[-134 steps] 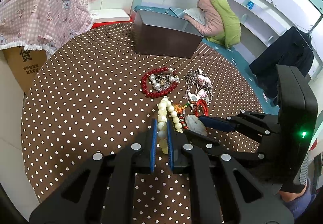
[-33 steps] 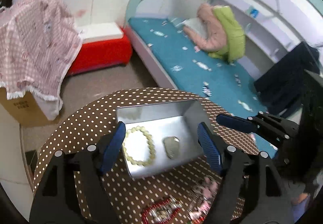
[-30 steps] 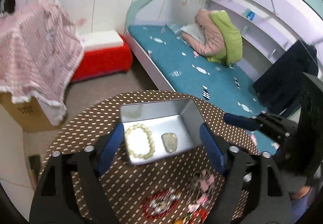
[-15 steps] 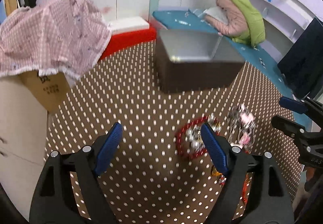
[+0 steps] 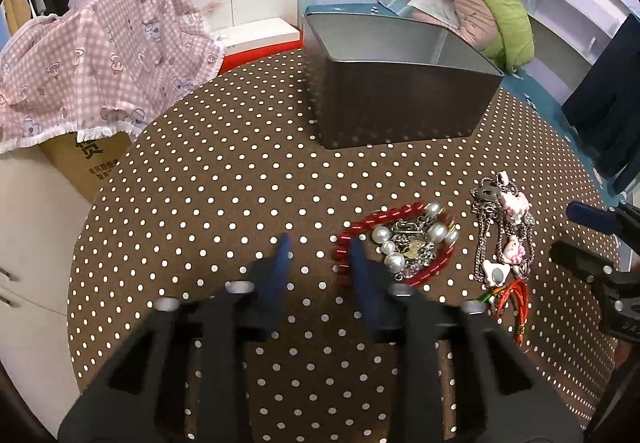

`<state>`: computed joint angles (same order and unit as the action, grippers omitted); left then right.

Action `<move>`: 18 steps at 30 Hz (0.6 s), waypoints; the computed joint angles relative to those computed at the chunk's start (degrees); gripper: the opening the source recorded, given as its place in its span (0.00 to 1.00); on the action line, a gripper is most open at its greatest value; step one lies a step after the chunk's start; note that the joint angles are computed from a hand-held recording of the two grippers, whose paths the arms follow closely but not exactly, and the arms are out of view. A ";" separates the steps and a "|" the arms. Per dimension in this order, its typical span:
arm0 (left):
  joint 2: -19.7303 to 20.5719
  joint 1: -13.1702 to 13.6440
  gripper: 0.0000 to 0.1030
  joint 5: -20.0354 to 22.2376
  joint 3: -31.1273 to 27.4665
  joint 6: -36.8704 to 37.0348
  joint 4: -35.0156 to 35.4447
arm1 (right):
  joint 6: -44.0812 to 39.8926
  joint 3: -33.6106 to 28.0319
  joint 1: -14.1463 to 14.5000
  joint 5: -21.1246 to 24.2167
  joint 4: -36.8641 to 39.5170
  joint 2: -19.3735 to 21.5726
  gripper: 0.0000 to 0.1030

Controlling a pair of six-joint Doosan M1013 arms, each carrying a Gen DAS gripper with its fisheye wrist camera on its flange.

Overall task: Organize jewelry
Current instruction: 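Grasp the red bead bracelet with the left gripper while the right grasps the pink charm chain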

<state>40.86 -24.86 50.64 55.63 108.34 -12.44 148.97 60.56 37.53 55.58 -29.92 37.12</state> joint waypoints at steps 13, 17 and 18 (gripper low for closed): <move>-2.31 3.01 0.08 -0.08 1.57 10.17 -18.28 | -1.44 -2.19 -0.04 -2.42 -0.96 1.38 0.52; -3.56 3.59 0.08 0.16 2.22 13.87 -22.83 | -3.46 -4.33 -0.27 -1.52 -1.10 2.68 0.38; -3.71 3.74 0.08 0.52 2.32 14.46 -23.56 | -3.77 -4.76 -0.30 -1.14 -1.26 2.95 0.37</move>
<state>37.15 -21.12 51.16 57.95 122.79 -36.01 145.20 55.81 37.23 54.44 -31.18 40.08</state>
